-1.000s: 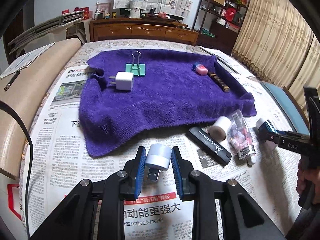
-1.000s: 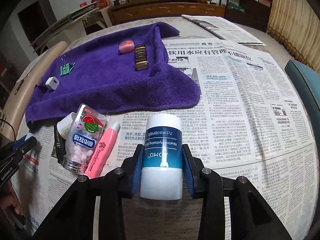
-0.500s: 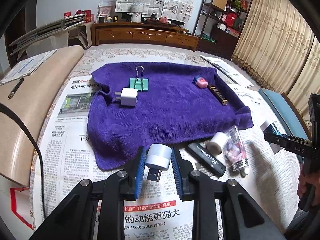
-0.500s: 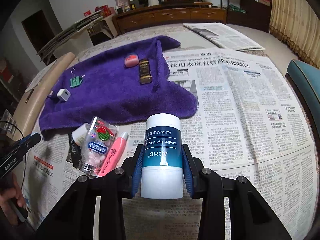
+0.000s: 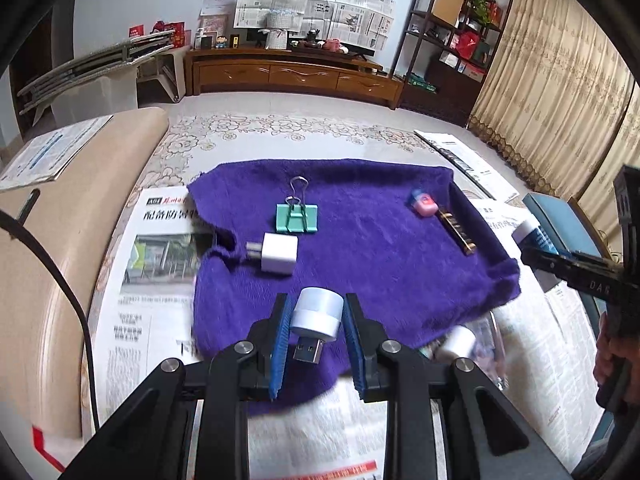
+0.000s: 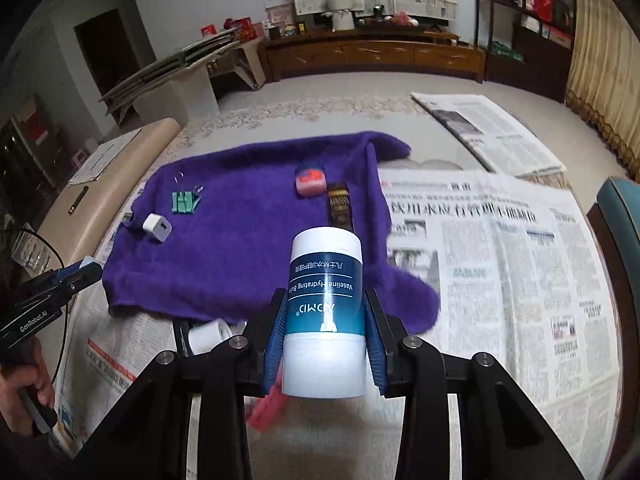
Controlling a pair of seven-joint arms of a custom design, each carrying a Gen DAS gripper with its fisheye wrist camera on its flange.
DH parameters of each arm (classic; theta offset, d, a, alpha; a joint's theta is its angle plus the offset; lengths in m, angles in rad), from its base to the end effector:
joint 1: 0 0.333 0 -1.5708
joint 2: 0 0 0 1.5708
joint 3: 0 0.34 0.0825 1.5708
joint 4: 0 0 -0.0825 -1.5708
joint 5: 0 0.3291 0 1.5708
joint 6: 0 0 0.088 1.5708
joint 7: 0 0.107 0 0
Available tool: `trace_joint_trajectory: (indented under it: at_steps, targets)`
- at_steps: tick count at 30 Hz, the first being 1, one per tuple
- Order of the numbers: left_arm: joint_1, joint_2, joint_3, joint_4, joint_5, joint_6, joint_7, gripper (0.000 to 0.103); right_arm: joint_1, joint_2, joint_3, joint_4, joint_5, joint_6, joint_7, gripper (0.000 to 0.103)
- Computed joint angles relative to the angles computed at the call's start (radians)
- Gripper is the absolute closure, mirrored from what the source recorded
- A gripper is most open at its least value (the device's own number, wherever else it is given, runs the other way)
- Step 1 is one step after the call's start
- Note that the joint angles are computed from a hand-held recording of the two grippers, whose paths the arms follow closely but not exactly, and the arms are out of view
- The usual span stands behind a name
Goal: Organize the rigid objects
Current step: 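Carry the plug and white-blue bottle onto the purple towel and open both tools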
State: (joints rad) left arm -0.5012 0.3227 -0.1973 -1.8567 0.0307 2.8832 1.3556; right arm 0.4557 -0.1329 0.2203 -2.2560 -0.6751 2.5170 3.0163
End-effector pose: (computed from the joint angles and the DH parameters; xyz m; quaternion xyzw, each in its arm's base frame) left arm 0.4981 -0.3998 0.4877 -0.4875 0.8007 -0.3351 0.0946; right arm 0.3700 0.3092 0.5101 -0.5694 0.7604 -0.1972 0.2424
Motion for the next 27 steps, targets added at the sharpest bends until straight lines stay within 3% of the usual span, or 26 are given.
trace_joint_trajectory:
  at_steps: [9,17,27]
  targets:
    - [0.004,0.113,0.003,0.149,-0.006,-0.097,0.040,0.078,-0.021,0.141,-0.059,0.112,0.055,0.073,-0.172,0.067]
    - [-0.016,0.160,0.025,0.217,0.031,-0.176,0.062,0.078,-0.016,0.243,-0.088,0.186,0.133,0.071,-0.318,0.067]
    - [-0.030,0.195,0.036,0.287,0.081,-0.262,0.088,0.078,0.003,0.317,-0.109,0.240,0.167,0.044,-0.409,0.067]
